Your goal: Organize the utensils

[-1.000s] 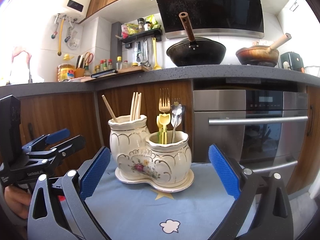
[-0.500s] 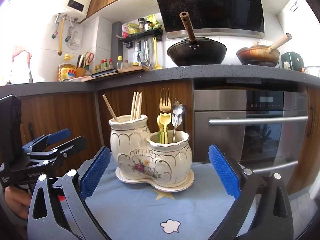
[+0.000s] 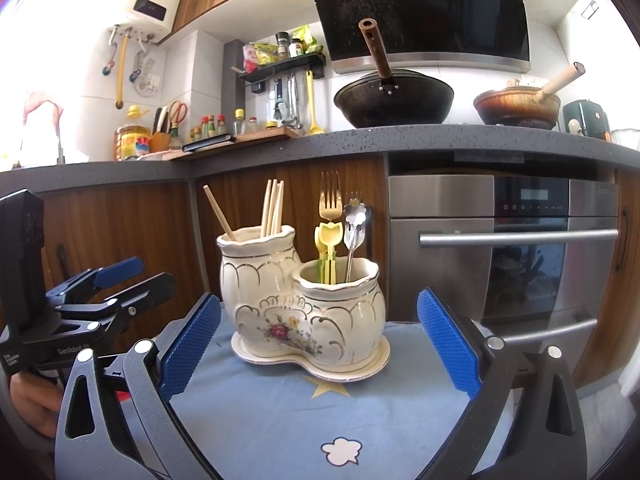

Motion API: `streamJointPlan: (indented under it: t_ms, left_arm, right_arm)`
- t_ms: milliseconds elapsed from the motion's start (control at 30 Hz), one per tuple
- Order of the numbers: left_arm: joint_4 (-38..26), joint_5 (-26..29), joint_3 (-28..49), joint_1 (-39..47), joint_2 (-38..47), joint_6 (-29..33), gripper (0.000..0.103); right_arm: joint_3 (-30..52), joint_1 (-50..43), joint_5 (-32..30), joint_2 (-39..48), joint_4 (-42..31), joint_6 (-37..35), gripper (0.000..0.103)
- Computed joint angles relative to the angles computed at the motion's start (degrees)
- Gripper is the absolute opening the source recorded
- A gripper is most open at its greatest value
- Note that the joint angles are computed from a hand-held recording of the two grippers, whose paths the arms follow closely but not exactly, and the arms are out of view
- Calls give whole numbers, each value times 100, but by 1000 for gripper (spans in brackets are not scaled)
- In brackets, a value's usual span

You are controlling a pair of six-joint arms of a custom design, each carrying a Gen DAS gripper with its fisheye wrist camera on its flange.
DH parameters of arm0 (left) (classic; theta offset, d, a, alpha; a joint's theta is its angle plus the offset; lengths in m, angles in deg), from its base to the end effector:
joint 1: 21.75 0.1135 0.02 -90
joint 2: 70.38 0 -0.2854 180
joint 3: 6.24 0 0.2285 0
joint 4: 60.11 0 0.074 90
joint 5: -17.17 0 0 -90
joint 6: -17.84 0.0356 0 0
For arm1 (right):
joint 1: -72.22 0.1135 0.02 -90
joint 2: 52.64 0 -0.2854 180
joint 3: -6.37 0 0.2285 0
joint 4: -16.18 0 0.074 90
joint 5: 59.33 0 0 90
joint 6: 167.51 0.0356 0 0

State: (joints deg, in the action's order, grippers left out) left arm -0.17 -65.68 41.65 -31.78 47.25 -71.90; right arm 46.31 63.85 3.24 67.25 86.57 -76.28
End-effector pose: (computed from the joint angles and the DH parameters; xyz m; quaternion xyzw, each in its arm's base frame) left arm 0.3333 -0.0634 0.1334 0.1085 0.7568 -0.1023 0.6365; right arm 0.3054 -0.0284 0.1184 -0.0905 0.7520 0.1416 0.6374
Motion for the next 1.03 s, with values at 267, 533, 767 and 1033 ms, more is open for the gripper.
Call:
streamJointPlan:
  t_ms: [267,533,767,1033]
  left_arm:
    - [18,14,0,-8,15,26,98]
    - [42,17,-13,-11,10,41,98]
    - [93,20,-52,-26,-5,48,98]
    - [246,137,-160,52,-25,89,98]
  right_arm:
    - [-10,20,27,58,95,2,98]
    - [-51,60,52,44,127,-91,98]
    - [-63,73,63,30,113,-19,98]
    - [-101,79,-4,51,208,-31,98]
